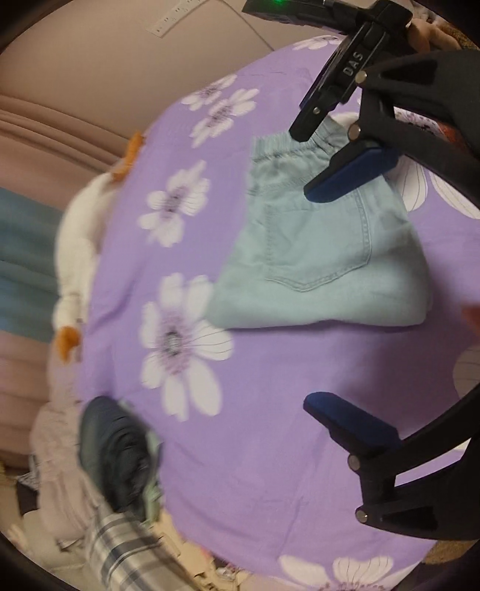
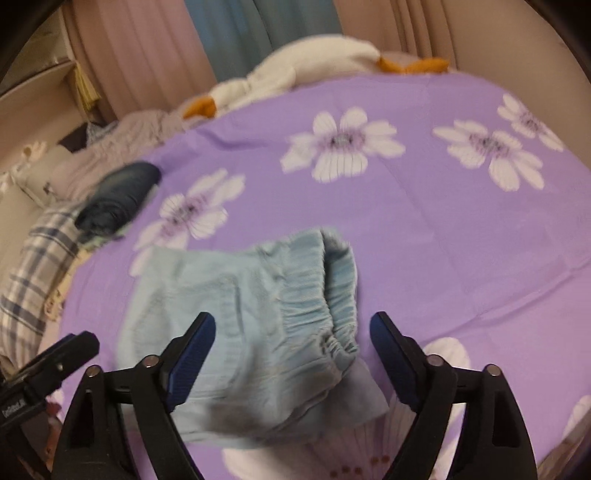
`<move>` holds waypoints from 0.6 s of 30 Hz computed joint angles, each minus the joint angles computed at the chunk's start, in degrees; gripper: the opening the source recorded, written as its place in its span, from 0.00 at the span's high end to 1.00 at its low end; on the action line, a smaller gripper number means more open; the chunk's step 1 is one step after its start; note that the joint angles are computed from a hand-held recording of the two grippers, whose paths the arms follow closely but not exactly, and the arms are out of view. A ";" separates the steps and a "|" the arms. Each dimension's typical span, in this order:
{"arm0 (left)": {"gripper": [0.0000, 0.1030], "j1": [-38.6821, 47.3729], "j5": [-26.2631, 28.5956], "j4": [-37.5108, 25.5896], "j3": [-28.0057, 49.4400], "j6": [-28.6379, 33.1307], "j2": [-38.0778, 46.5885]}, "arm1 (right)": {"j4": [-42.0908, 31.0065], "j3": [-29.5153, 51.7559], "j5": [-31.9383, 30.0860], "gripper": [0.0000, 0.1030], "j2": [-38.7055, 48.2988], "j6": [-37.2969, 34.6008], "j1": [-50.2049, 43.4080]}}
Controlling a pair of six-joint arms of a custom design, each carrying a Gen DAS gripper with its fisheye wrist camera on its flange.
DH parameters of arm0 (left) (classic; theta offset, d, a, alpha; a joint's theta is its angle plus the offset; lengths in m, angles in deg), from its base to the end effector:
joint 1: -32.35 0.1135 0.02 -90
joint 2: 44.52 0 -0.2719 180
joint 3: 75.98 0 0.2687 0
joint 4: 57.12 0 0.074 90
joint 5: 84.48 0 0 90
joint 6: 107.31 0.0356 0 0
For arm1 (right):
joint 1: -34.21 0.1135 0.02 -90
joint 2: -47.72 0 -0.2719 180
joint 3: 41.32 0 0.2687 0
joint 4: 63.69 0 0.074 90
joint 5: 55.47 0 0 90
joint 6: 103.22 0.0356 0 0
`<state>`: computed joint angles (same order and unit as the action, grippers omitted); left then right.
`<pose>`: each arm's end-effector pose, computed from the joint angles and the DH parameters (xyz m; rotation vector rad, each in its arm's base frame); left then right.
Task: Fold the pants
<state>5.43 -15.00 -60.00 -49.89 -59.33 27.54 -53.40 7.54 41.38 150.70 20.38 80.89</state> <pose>0.1783 -0.0765 0.0982 -0.4677 2.3116 -0.1488 0.2209 0.2280 0.0850 -0.2122 2.3877 0.5488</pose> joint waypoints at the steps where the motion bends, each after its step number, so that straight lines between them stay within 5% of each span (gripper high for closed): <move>1: 0.01 -0.45 -0.35 -1.45 -0.66 0.05 -2.96 | -1.21 -0.23 1.12 0.13 -1.62 0.06 0.67; 8: 0.01 -4.51 -4.41 -10.34 -1.84 -4.02 -12.57 | -4.76 -2.20 10.43 0.12 -7.03 1.17 6.36; 18: 0.01 -8.93 -6.15 -14.33 -2.51 -8.16 -13.93 | -5.70 -1.64 9.47 0.12 -4.91 3.41 7.84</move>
<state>-3.50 -21.15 -74.33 -52.40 -67.49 13.60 -59.10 5.90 50.85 145.80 23.80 88.74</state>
